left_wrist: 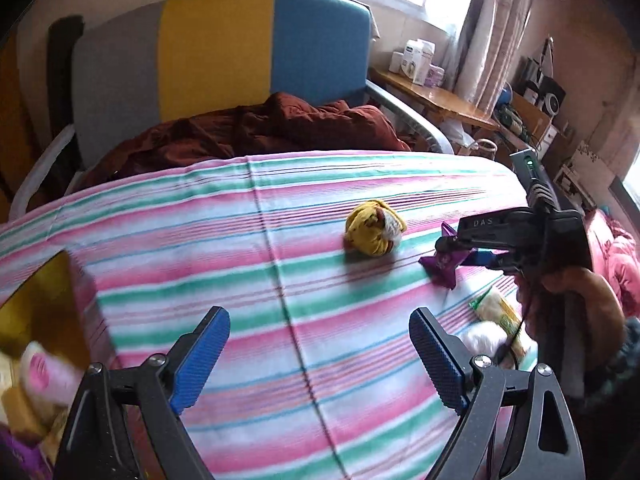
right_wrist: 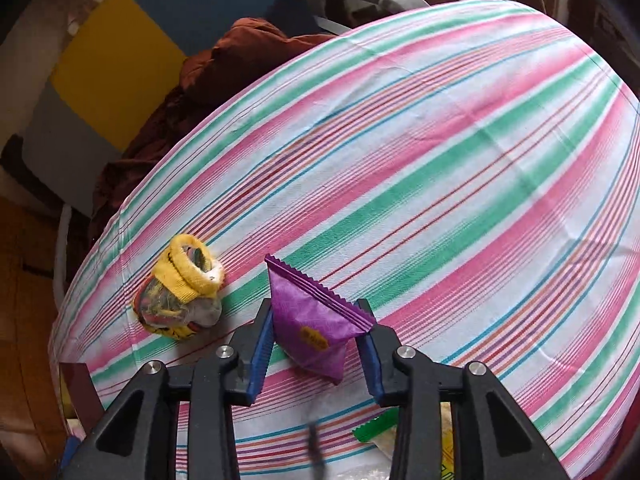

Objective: Organize objects
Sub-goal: 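Grasp the purple packet beside the yellow plush with the right tool, then grasp the yellow knitted plush with the left tool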

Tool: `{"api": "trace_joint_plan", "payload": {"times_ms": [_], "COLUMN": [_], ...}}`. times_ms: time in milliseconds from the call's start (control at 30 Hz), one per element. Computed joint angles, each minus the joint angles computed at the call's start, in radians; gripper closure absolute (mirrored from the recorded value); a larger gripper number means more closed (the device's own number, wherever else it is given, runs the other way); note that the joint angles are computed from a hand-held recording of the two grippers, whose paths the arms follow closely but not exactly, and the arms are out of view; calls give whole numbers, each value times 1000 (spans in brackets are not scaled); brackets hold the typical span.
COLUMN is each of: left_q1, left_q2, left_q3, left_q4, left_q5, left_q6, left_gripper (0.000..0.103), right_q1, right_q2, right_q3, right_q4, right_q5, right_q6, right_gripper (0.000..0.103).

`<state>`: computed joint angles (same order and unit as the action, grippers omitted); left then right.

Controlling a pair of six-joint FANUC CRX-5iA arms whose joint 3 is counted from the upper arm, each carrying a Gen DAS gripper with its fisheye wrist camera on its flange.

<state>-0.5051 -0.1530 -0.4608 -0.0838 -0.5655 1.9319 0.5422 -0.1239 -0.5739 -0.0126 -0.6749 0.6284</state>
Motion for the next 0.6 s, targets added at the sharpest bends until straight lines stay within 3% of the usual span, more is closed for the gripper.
{"api": "trace_joint_plan", "payload": {"times_ms": [133,333,433,600], "left_q1": [-6,20,13,2], "left_q2": [90,221,276,379], "left_q3": [68,132,171,254], "left_q4": [12,163,157,161], "left_q5": [34,89,136,135], "left_q6": [-57,-188,-187,-225], "left_gripper": [11,11,11,11], "right_q1": [-19,-41,-45,-62], "right_q2": [4,11,12,12], "right_q3": [9,22,24,29], "right_q4": [-33,-69,-72,-103], "right_q5": [-9,-17,-18,-16], "right_q6": [3,34,35,57], "right_gripper": [58,56,56,56]}}
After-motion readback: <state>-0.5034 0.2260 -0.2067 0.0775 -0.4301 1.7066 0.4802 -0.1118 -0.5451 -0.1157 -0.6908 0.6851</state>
